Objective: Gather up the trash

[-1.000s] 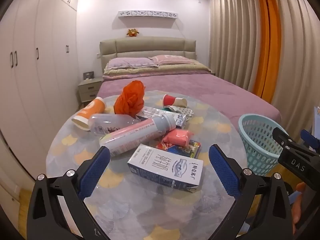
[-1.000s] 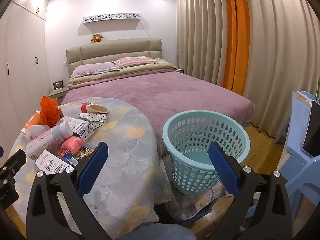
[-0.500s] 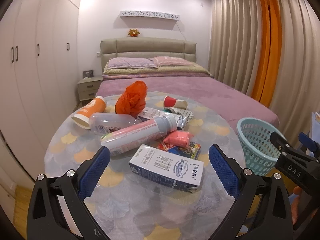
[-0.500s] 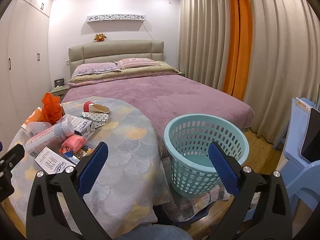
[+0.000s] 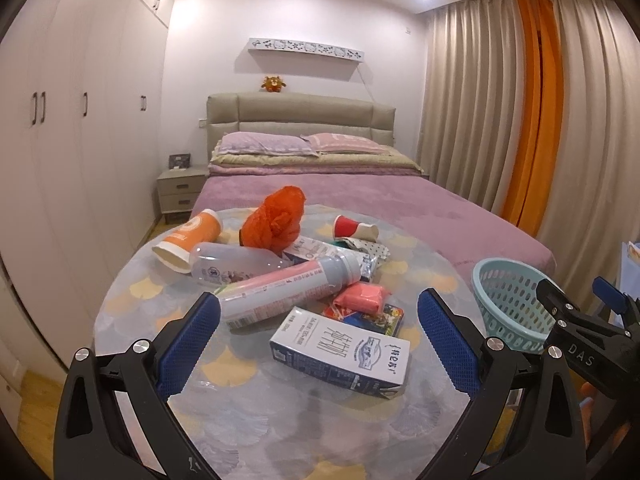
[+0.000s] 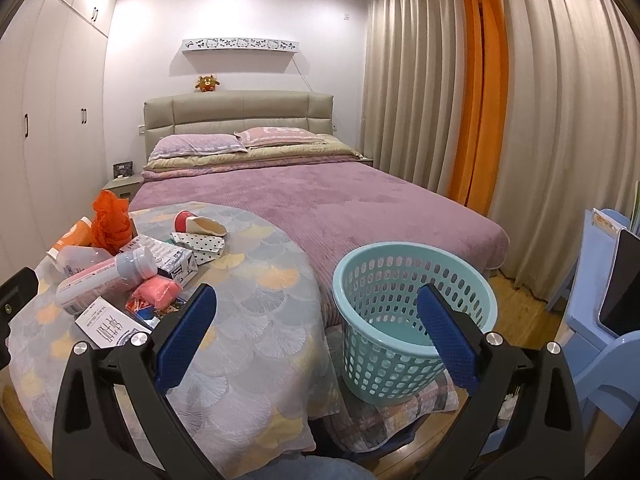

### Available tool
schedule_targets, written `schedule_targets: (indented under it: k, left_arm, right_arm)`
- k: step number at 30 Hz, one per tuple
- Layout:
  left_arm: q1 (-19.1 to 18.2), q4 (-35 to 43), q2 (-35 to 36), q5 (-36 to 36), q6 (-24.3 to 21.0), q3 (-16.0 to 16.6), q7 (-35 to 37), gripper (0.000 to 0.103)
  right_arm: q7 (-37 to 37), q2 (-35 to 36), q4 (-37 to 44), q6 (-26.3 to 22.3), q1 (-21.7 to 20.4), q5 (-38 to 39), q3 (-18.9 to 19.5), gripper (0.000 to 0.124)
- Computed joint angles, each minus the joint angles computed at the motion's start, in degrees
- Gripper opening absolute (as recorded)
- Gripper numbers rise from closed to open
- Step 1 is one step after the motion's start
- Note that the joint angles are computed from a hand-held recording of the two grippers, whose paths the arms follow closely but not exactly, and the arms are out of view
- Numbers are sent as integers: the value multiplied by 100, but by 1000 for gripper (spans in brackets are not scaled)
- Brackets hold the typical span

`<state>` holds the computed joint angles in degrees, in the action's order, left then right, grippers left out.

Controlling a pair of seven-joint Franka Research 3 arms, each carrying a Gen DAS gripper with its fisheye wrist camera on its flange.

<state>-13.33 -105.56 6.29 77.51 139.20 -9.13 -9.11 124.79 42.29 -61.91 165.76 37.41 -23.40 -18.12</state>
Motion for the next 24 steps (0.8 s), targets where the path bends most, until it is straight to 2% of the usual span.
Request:
schedule_targets:
  k: [19, 22, 24]
  left_arm:
    - [145, -284, -271, 62, 59, -68, -210, 96]
    - [164, -322, -304, 34, 60, -66, -172, 96]
    - [232, -471, -439, 27, 146, -35, -233, 96]
  right_arm:
    - [-146, -84, -117, 102, 68, 26, 8, 95]
    - [-362, -85, -106, 120, -37, 132, 193, 95]
    - [-707, -64, -47, 128, -200, 318, 475, 95]
